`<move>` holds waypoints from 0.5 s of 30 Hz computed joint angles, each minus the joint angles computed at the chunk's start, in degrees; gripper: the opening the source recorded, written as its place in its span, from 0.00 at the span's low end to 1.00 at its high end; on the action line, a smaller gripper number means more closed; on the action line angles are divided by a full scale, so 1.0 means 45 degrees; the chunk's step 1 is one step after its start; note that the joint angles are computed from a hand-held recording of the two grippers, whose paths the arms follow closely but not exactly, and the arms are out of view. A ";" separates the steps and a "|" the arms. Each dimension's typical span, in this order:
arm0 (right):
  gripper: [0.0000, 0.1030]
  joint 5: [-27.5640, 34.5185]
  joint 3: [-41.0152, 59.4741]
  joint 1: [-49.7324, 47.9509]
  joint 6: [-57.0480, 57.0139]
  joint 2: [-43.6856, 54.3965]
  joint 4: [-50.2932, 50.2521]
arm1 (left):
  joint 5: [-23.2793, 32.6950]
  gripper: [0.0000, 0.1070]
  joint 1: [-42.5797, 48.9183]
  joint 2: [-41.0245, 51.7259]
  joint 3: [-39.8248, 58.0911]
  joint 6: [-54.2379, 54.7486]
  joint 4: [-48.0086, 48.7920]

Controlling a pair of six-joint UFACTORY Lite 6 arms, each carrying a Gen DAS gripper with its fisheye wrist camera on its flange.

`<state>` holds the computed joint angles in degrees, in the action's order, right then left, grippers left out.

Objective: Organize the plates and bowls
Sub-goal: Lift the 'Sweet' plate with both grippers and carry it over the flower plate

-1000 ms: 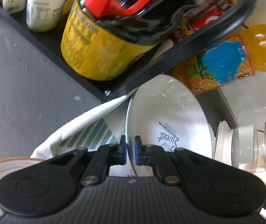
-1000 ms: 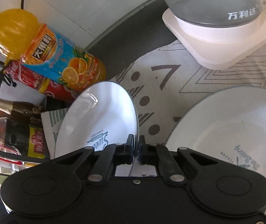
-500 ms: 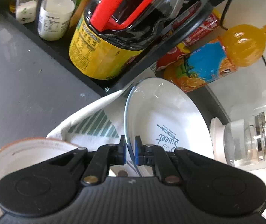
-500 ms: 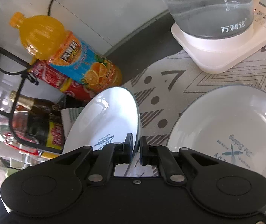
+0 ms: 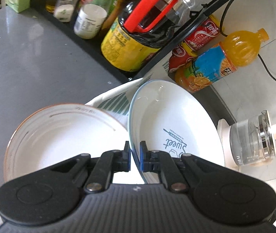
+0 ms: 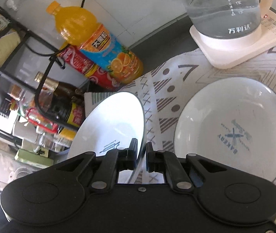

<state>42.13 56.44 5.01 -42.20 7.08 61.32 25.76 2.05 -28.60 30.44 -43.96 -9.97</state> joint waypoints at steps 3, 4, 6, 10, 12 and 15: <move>0.08 0.0297 -0.0481 -0.0169 -0.0330 -0.0499 -0.0004 | 0.0473 0.06 -0.0429 -0.1077 -0.0505 -0.1424 0.1003; 0.08 0.0397 -0.0605 -0.0235 -0.0432 -0.0618 -0.0005 | 0.0681 0.06 -0.0593 -0.1429 -0.0643 -0.1953 0.1363; 0.08 0.0574 -0.0894 -0.0309 -0.0609 -0.0928 -0.0052 | 0.1194 0.06 -0.0851 -0.2212 -0.0902 -0.2756 0.1919; 0.08 0.0897 -0.1424 -0.0430 -0.0989 -0.1454 -0.0119 | 0.2110 0.06 -0.1504 -0.3737 -0.1536 -0.4452 0.2942; 0.08 0.0995 -0.1697 -0.0429 -0.1070 -0.1700 -0.0161 | 0.2687 0.06 -0.1984 -0.4430 -0.1775 -0.5354 0.3515; 0.08 0.1146 -0.2059 -0.0377 -0.1233 -0.2032 -0.0280 | 0.3553 0.06 -0.2515 -0.5499 -0.2153 -0.6386 0.4047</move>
<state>47.29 47.17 3.31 -47.75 -2.06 60.06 41.75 -9.27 -53.34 20.76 -72.69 8.24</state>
